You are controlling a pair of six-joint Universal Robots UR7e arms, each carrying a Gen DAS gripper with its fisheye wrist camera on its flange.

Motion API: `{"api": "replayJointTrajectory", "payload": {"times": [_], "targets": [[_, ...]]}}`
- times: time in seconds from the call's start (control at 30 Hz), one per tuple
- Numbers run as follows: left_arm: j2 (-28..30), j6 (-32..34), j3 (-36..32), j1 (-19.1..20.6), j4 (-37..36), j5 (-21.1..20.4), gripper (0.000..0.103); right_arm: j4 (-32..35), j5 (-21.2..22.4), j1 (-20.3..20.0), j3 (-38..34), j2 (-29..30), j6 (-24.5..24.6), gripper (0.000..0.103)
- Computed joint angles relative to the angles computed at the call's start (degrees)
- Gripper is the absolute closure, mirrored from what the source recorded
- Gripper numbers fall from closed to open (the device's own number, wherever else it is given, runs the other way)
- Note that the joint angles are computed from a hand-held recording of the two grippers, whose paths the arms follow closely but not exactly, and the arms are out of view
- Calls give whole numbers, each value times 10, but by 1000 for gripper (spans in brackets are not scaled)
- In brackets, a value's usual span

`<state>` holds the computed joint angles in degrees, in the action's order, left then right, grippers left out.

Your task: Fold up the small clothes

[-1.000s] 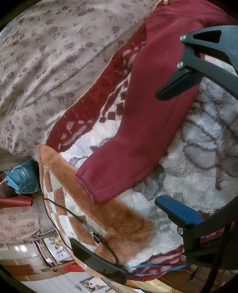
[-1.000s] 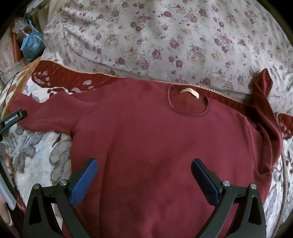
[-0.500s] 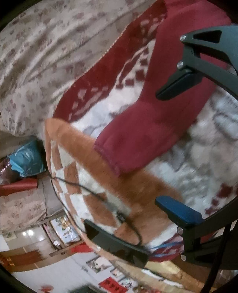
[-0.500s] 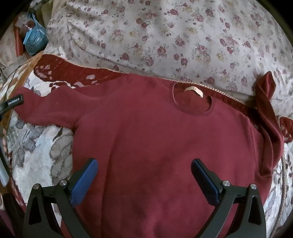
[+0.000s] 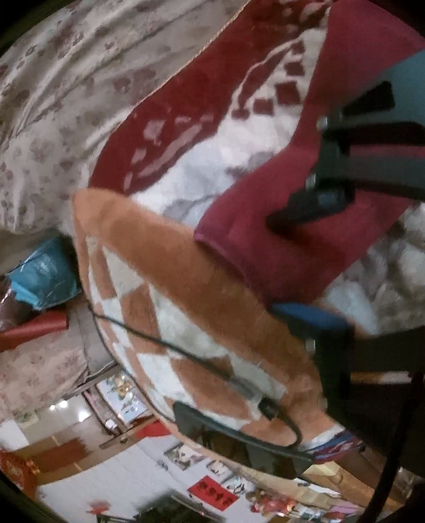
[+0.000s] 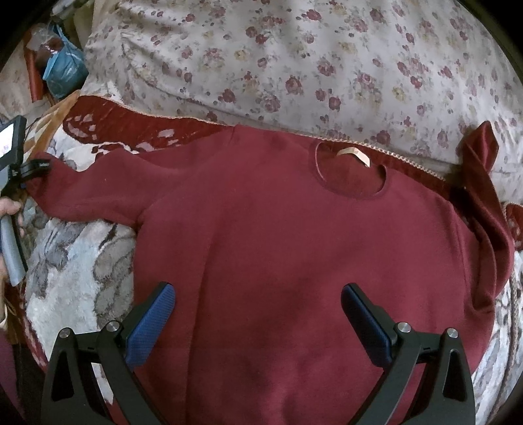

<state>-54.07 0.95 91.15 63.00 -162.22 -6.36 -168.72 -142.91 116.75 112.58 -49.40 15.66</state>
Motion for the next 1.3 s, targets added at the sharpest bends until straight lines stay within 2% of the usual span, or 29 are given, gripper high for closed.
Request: {"api": "replayJointTrajectory", "payload": {"times": [0.03,0.07,0.1,0.17,0.2,0.33,0.53,0.63,0.83,0.97,1.07,1.2,1.3], "targets": [[2,25,-1,0,-29,-8,75,0,2,-1,0,0,2,0],[-3,27,2,0,-35,-20,88,0,3,-2,1,0,3,0],[-11,5,8,0,-16,-34,92,-1,4,-2,1,0,3,0],[-33,-66,22,-5,56,-51,93,-1,5,-2,1,0,6,0],[-38,-73,28,-10,61,-55,93,-2,5,-2,2,0,6,0],[-60,-28,78,-51,-6,-96,93,-7,6,0,6,-4,5,0],[-105,-76,135,-115,67,-220,94,-7,-3,3,23,-28,15,0],[-108,-94,149,-140,101,-282,94,-14,-8,2,39,-49,27,0],[-82,-92,171,-184,117,-334,94,-28,-5,-8,73,-87,53,0],[-64,-96,179,-199,125,-359,94,-40,-13,-12,92,-101,49,0],[-49,-95,184,-203,128,-376,94,-105,-6,-18,118,-108,17,0],[-30,-96,184,-197,145,-406,93,-114,-7,-31,141,-130,35,0],[-23,-88,190,-189,138,-436,86,-119,-5,-41,151,-143,42,0]]}}
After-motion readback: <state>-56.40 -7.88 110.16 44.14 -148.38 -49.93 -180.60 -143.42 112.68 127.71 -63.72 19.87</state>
